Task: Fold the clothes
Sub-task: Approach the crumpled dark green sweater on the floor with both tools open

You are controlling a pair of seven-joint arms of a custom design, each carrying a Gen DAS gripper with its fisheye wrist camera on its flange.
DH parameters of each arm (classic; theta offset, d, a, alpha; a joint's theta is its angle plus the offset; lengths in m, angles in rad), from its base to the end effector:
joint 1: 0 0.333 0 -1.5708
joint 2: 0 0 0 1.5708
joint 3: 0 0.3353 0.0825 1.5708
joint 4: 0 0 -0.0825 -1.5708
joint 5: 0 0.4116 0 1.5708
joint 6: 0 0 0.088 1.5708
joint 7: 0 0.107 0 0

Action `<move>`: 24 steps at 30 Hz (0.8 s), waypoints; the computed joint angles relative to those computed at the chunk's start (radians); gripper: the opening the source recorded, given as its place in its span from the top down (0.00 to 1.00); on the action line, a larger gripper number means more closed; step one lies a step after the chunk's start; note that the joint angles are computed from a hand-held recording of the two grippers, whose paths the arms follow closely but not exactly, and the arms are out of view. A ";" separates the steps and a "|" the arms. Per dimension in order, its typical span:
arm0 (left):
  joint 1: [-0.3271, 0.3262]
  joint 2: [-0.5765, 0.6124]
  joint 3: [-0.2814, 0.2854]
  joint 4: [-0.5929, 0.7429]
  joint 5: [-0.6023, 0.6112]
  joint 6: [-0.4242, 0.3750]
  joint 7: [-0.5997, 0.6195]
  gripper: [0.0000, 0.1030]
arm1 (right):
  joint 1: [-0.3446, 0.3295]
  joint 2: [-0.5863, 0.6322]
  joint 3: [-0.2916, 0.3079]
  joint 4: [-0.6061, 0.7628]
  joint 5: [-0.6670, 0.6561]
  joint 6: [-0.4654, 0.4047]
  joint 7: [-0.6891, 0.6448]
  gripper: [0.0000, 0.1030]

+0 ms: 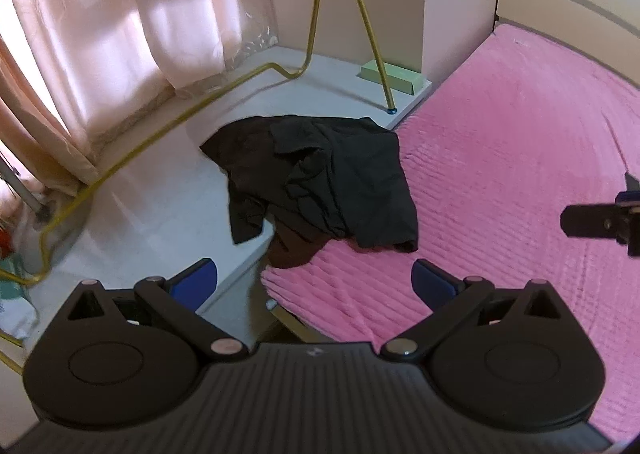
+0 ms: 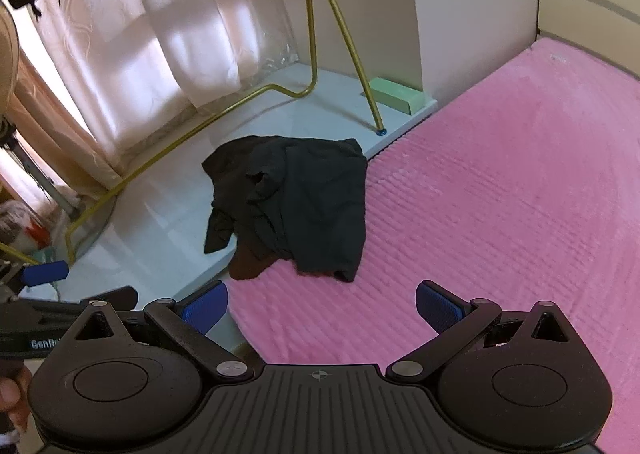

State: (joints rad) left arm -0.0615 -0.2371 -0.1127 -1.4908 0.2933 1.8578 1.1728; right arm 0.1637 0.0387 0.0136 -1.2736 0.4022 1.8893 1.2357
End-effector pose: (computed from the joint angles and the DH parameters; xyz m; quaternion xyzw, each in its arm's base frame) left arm 0.4939 -0.0764 0.8498 -0.7366 0.5882 -0.1814 0.2801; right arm 0.5883 0.1346 0.8139 -0.8077 0.4794 -0.0823 0.3330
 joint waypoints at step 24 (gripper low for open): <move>0.034 0.103 0.015 0.077 -0.017 0.011 0.040 0.01 | 0.033 0.279 0.026 0.421 -0.017 -0.160 0.073 0.00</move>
